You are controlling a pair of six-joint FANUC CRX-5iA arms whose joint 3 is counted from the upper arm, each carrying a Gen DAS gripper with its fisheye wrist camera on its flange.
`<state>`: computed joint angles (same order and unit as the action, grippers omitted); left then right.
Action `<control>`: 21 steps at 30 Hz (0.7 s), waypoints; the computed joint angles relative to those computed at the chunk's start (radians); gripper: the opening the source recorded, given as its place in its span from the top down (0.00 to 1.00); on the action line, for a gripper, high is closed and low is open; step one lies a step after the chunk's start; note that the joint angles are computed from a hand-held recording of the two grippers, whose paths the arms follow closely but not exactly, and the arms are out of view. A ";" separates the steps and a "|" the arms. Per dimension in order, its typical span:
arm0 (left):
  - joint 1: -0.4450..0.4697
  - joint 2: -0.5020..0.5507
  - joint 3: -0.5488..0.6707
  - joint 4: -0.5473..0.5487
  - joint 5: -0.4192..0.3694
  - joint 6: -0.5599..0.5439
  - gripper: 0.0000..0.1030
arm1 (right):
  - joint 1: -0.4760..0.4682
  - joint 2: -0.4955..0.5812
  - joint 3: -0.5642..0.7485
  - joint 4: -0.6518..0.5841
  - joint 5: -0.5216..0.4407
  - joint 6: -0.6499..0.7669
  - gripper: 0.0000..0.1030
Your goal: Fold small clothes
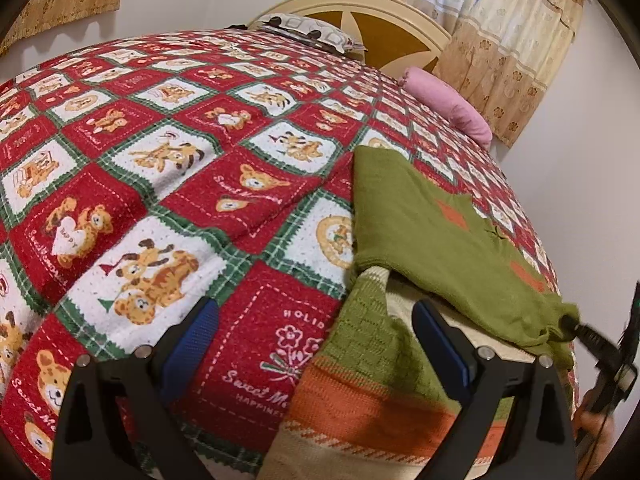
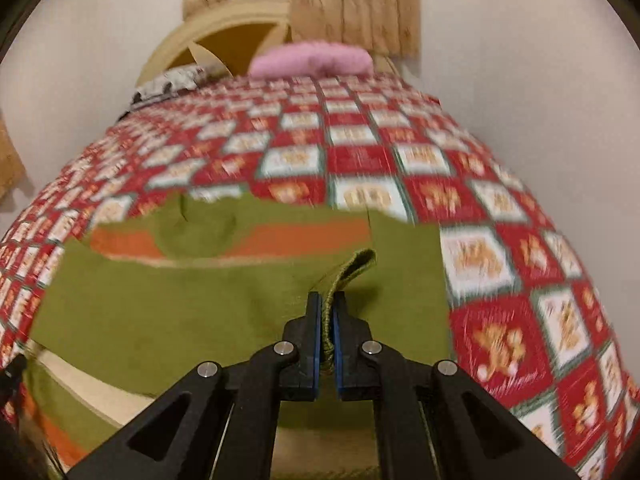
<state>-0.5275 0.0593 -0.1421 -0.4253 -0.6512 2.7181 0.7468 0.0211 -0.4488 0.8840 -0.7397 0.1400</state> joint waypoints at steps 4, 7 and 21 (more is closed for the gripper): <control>-0.007 0.007 0.011 -0.007 -0.015 0.004 0.03 | -0.014 -0.035 -0.029 -0.112 0.001 0.060 0.79; -0.007 0.007 0.011 -0.008 -0.016 0.004 0.03 | -0.008 -0.084 -0.076 -0.062 -0.076 -0.037 0.79; -0.149 0.071 0.223 -0.246 -0.258 -0.020 0.02 | 0.049 -0.089 -0.038 -0.052 0.045 0.016 0.79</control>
<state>-0.6764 0.1301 0.0809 -0.6713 -0.9097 2.6979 0.7962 -0.0676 -0.4870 0.8324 -0.6946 0.1562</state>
